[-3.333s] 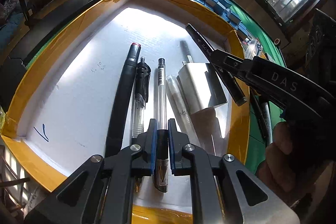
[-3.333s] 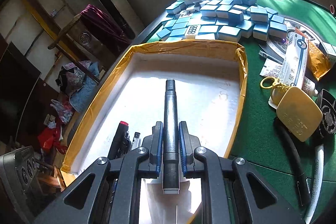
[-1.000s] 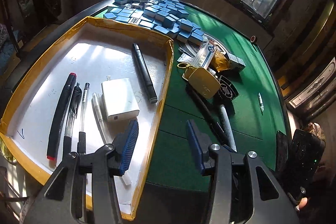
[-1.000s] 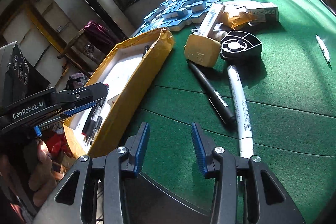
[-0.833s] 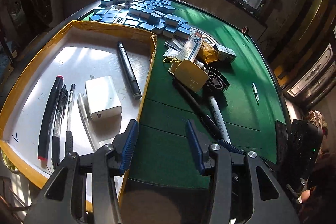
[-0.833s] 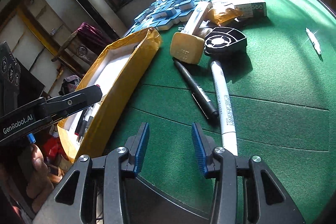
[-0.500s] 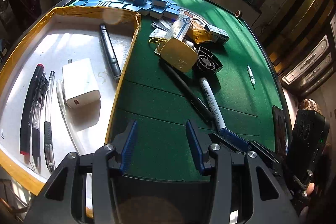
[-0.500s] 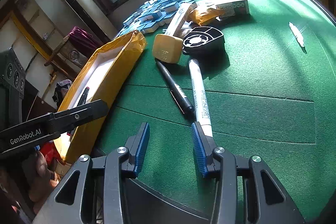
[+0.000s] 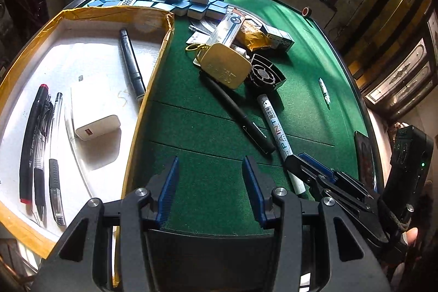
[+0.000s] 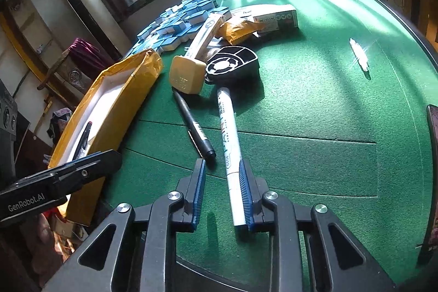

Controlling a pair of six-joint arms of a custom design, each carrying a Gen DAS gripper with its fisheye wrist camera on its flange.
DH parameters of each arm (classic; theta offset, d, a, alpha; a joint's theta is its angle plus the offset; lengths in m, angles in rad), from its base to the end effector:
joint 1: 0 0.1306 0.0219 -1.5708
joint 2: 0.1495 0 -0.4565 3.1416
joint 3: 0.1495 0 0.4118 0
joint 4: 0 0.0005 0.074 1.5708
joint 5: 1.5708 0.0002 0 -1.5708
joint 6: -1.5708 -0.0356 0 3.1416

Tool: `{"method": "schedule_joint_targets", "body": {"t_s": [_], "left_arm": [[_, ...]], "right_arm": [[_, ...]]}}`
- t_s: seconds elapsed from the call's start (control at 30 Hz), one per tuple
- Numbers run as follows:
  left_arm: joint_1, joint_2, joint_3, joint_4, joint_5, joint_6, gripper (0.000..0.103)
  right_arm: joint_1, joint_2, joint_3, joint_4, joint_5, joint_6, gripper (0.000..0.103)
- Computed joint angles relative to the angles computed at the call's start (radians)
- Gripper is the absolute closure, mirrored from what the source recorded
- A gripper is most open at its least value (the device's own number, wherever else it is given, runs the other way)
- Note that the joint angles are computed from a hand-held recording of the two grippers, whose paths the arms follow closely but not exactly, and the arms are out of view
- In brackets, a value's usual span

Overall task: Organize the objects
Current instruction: 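Grasp white PAINT marker with right tool while left tool grasps black pen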

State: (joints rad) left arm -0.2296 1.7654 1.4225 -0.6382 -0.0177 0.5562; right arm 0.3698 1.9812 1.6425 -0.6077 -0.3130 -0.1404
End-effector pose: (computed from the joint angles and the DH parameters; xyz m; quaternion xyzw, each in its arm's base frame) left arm 0.6081 -0.1420 0.3307 -0.1581 0.9437 -0.1034 0.2717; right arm 0.6635 0.2684 0.2929 -0.1551 0.9284 0.2201 0.2562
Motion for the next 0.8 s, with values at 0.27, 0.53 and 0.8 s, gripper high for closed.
{"method": "schedule_joint_targets", "body": {"t_s": [0.27, 0.53, 0.8], "left_arm": [[-0.001, 0.069, 0.103, -0.049, 0.059, -0.019, 0.058], [0.001, 0.171, 0.223, -0.124, 0.084, -0.005, 0.058], [-0.018, 0.234, 0.316, -0.203, 0.015, -0.008, 0.058]], "right_arm": [[0.011, -0.007, -0.019, -0.009, 0.082, 0.044, 0.090], [-0.005, -0.012, -0.033, -0.001, 0.031, 0.026, 0.090], [-0.012, -0.017, -0.040, -0.011, 0.002, 0.034, 0.090]]}}
